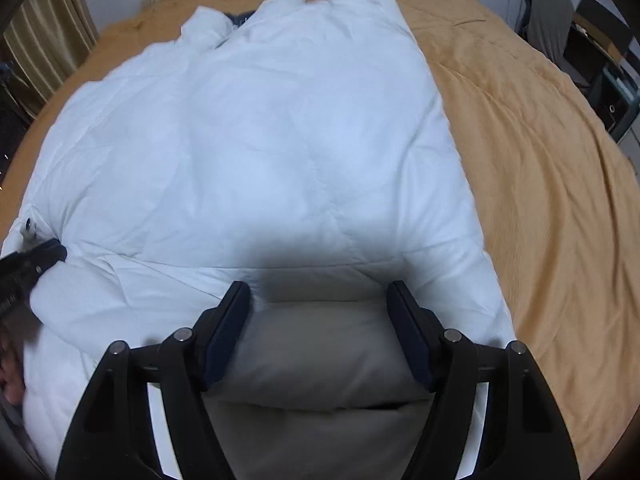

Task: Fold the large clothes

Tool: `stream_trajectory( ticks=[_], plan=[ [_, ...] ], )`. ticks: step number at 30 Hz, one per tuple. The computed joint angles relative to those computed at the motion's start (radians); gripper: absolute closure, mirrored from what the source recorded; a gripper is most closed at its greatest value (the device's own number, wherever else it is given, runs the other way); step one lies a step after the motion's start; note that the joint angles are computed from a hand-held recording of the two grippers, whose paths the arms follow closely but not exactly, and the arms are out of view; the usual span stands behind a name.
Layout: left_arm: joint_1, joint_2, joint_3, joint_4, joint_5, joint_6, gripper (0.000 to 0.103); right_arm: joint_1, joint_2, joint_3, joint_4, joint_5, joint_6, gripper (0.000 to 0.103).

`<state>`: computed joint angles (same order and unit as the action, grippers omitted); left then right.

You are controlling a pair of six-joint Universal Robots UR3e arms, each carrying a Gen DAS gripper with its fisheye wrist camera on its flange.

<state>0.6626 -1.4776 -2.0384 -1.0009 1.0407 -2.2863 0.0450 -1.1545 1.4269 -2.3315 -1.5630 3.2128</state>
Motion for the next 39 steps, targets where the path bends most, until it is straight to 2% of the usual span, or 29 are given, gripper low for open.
stream_trajectory(
  ticks=[2,4,6,9,10,11,12,13,14,16,17,19,21,22,23,24,25,26,27,28,29,30,32,34,35,36,37,38,39],
  plan=[
    [0.024,-0.002,0.024,-0.060,-0.015,0.021,0.081,-0.009,-0.034,0.084,-0.085,-0.014,0.013,0.031],
    [0.044,0.004,0.080,-0.153,-0.018,0.010,0.081,0.020,-0.025,0.000,0.021,-0.078,0.021,0.031],
    [0.055,0.049,0.105,-0.167,-0.038,-0.012,0.083,0.053,-0.041,-0.044,0.050,-0.137,0.040,0.029],
    [0.010,0.075,0.110,-0.033,-0.058,-0.015,0.082,0.054,-0.025,-0.129,0.027,-0.088,0.071,0.026],
    [-0.034,0.042,0.117,0.040,-0.013,-0.049,0.079,0.059,0.005,-0.179,0.049,-0.077,0.077,0.025],
    [-0.086,-0.020,0.131,0.116,0.059,-0.091,0.067,0.068,0.050,-0.242,0.078,-0.073,0.077,0.025],
    [-0.118,-0.079,0.140,0.168,0.119,-0.125,0.059,0.082,0.102,-0.312,0.122,-0.081,0.077,0.024],
    [-0.124,-0.129,0.142,0.194,0.140,-0.132,0.060,0.102,0.154,-0.376,0.181,-0.106,0.082,0.024],
    [-0.089,-0.157,0.128,0.193,0.094,-0.094,0.060,0.118,0.196,-0.399,0.208,-0.145,0.087,0.021],
    [-0.028,-0.143,0.096,0.174,0.026,-0.032,0.060,0.099,0.180,-0.319,0.162,-0.122,0.089,0.016],
    [-0.015,-0.126,0.092,0.159,0.023,-0.018,0.060,0.085,0.151,-0.264,0.124,-0.117,0.089,0.016],
    [0.008,-0.076,0.082,0.131,0.020,-0.010,0.061,0.068,0.109,-0.226,0.129,-0.145,0.096,0.016],
    [0.015,0.004,0.062,0.136,0.034,-0.059,0.061,0.055,0.061,-0.191,0.123,-0.152,0.117,0.015],
    [0.030,0.053,0.056,0.092,0.000,-0.053,0.061,0.057,0.041,-0.184,0.111,-0.143,0.139,0.014],
    [0.050,0.101,0.055,0.010,-0.044,-0.016,0.059,0.069,0.031,-0.188,0.100,-0.135,0.155,0.014],
    [0.049,0.128,0.057,-0.057,-0.062,0.016,0.049,0.091,0.043,-0.227,0.117,-0.129,0.160,0.014],
    [0.018,0.135,0.043,-0.046,-0.031,0.002,0.042,0.116,0.057,-0.270,0.141,-0.127,0.156,0.014],
    [-0.020,0.130,0.011,0.015,0.026,-0.025,0.036,0.145,0.072,-0.296,0.150,-0.128,0.155,0.014],
    [-0.051,0.115,-0.042,0.109,0.087,-0.041,0.036,0.171,0.075,-0.289,0.138,-0.126,0.145,0.014],
    [-0.052,0.091,-0.091,0.171,0.104,-0.028,0.036,0.194,0.084,-0.282,0.136,-0.133,0.128,0.011],
    [-0.018,0.095,-0.134,0.196,0.064,0.006,0.036,0.221,0.116,-0.304,0.166,-0.169,0.118,0.009],
    [0.008,0.123,-0.137,0.143,0.043,0.036,0.036,0.241,0.157,-0.325,0.204,-0.209,0.118,0.007],
    [0.046,0.142,-0.036,-0.058,0.031,0.064,0.037,0.228,0.152,-0.261,0.162,-0.191,0.100,0.007],
    [0.144,0.149,0.114,-0.321,0.004,0.114,0.037,0.188,0.066,-0.200,0.166,-0.136,0.107,0.007],
    [0.224,0.146,0.182,-0.448,-0.026,0.175,0.037,0.151,-0.015,-0.130,0.146,-0.088,0.105,0.006],
    [0.305,0.145,0.228,-0.544,-0.062,0.241,0.035,0.107,-0.105,-0.044,0.113,-0.043,0.098,0.002],
    [0.393,0.137,0.269,-0.619,-0.088,0.296,0.030,0.062,-0.190,0.042,0.085,-0.018,0.095,0.000],
    [0.458,0.125,0.293,-0.643,-0.092,0.307,0.019,0.015,-0.268,0.114,0.079,-0.010,0.093,0.000],
    [0.507,0.099,0.316,-0.627,-0.082,0.281,0.016,-0.042,-0.336,0.176,0.095,0.009,0.084,0.000]
  ],
)
